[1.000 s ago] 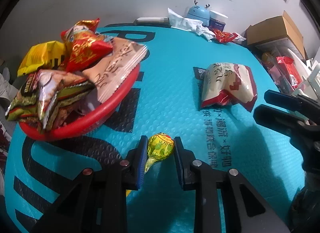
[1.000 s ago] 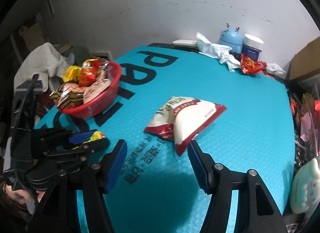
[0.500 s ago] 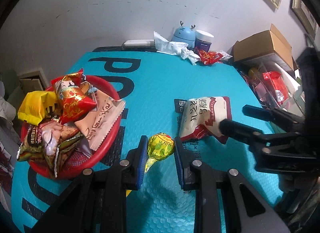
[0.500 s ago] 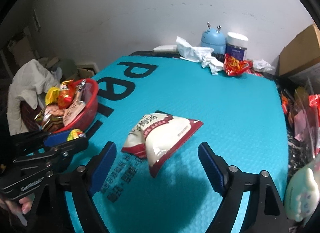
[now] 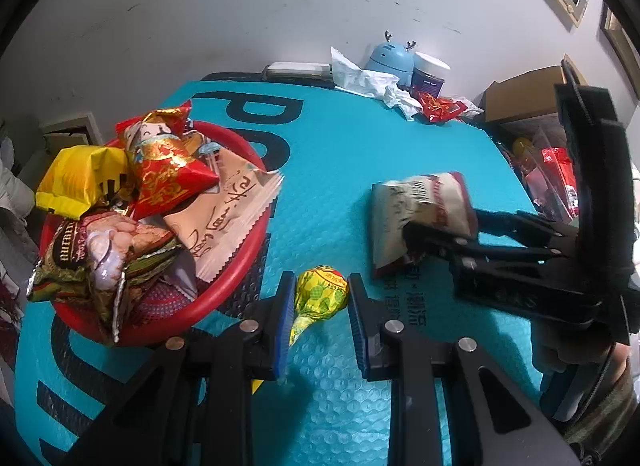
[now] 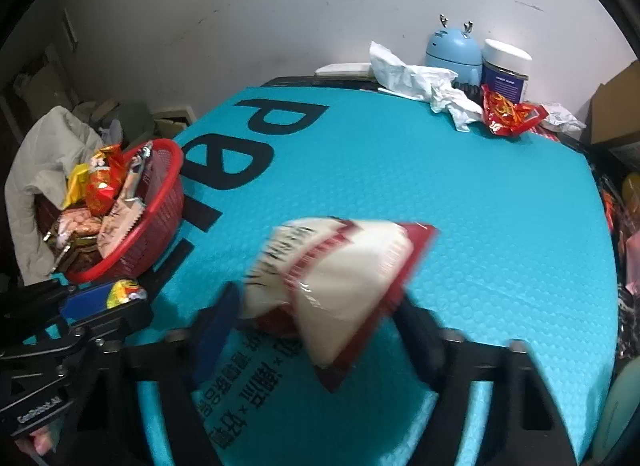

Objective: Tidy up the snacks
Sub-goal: 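Grasp the white-red pastry bag with the right gripper, then lift the pastry bag and carry it over the red basket with the right gripper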

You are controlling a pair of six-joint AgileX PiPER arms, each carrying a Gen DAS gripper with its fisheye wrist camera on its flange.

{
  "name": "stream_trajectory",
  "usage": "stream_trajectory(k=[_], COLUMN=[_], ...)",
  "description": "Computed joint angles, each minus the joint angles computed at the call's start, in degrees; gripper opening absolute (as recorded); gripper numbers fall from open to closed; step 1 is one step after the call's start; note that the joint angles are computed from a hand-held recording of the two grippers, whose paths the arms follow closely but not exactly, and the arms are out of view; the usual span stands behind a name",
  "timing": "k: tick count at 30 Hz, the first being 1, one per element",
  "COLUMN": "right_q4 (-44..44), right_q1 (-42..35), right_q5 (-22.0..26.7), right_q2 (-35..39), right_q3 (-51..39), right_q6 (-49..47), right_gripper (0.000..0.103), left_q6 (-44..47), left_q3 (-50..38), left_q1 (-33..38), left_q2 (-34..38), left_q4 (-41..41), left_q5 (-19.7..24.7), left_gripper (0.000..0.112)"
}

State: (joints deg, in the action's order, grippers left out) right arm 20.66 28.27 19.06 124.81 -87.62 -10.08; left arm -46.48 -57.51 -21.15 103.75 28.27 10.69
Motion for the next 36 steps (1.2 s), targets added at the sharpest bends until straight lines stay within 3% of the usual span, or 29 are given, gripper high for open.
stream_trajectory(k=[3, 6, 13, 20, 26, 29, 31, 33, 36], right_q4=[7.7, 11.0, 17.6, 25.0, 28.6, 26.3, 25.7, 26.9, 26.3], right_q1=[-1.3, -1.6, -1.6, -0.7, 0.7, 1.6, 1.7, 1.3, 1.5], right_q5=[2.6, 1.1, -1.1, -2.4, -2.9, -2.9, -2.0, -1.0, 0.5], right_q2=[1.1, -0.2, -5.1, -12.5, -19.4, -21.6, -22.6, -22.9, -22.6], right_q3=[-0.9, 1.6, 9.7, 21.5, 31.9, 34.8, 35.6, 35.5, 33.8], right_q6=[-6.5, -9.6, -16.6, -25.6, -32.2, -31.0, -30.3, -30.8, -30.2], right_gripper=[0.034, 0.031, 0.031, 0.031, 0.032, 0.035, 0.045, 0.075, 0.076], left_q6=[-0.4, -1.2, -2.1, -9.9, -22.3, -27.7, -28.8, -29.6, -31.5], left_q3=[0.6, 2.1, 7.0, 12.4, 16.8, 18.3, 18.9, 19.5, 20.1], left_q1=[0.0, -0.2, -0.8, -3.5, -6.5, -8.3, -9.2, -9.6, -9.9], left_q2=[-0.4, -1.6, -5.3, -9.1, -12.8, -14.4, -15.3, -16.1, -17.3], left_q4=[0.1, 0.4, -0.6, 4.5, 14.2, 18.8, 19.6, 20.0, 21.4], left_q5=[-0.1, -0.2, -1.3, -2.3, -2.1, -1.4, -1.3, -1.4, -1.0], left_gripper=[0.025, 0.025, 0.025, 0.025, 0.025, 0.025, 0.025, 0.025, 0.025])
